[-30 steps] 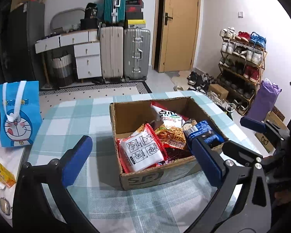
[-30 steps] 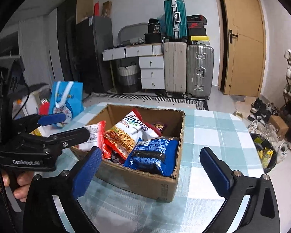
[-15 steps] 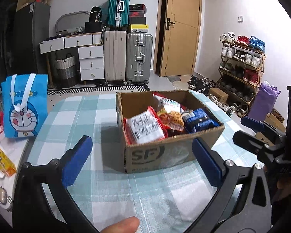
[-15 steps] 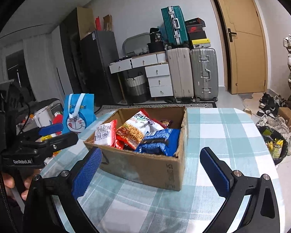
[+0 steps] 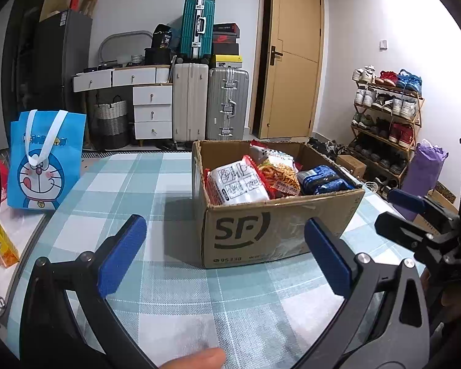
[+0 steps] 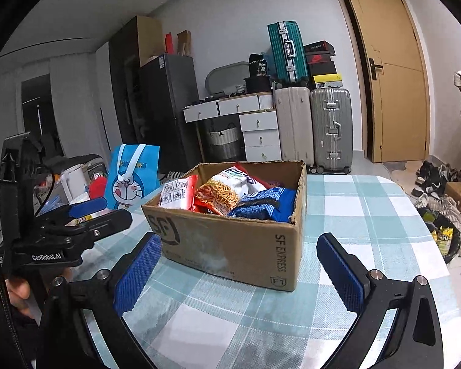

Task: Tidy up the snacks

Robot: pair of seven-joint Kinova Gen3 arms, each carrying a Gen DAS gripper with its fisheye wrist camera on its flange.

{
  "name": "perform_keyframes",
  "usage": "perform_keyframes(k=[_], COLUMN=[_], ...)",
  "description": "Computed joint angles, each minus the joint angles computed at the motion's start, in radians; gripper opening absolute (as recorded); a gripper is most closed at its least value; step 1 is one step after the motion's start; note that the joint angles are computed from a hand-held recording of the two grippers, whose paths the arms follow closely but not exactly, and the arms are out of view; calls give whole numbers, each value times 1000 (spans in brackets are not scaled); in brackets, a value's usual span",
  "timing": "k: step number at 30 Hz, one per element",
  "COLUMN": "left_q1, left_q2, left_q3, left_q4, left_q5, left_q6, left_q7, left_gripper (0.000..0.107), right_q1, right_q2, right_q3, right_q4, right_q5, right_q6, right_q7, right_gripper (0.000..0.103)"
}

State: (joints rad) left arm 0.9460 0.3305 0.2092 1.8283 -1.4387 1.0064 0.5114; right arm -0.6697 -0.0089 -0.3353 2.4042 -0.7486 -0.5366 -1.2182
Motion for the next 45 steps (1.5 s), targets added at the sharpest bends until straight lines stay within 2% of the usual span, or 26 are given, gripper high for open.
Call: perform_keyframes(k=[13, 21, 27, 34, 45], left_q1=[23, 32, 41, 73, 59], left_q2=[52, 68, 76, 92, 77], left_q3=[-10, -1, -4, -5, 5], left_q4=[46, 38, 34, 33, 54], left_q5=[-74, -83, -92, -107, -100], left_q6=[67, 100, 106, 143, 138], left_q7=[155, 145, 145, 144, 180], left_gripper=[103, 103, 103, 103, 103], right_q1=[-65, -101, -112, -162, -168], right_q2=[46, 54, 59, 76, 84], right_q3=[0, -2, -2, -16, -2], right_q4=[29, 78, 79, 64, 64], right_q5=[-69, -40, -49, -121, -93], right_q6=[-126, -246, -260, -293, -291], right_q7=[62, 3, 16, 132, 103], right_gripper=[103, 103, 103, 103, 103])
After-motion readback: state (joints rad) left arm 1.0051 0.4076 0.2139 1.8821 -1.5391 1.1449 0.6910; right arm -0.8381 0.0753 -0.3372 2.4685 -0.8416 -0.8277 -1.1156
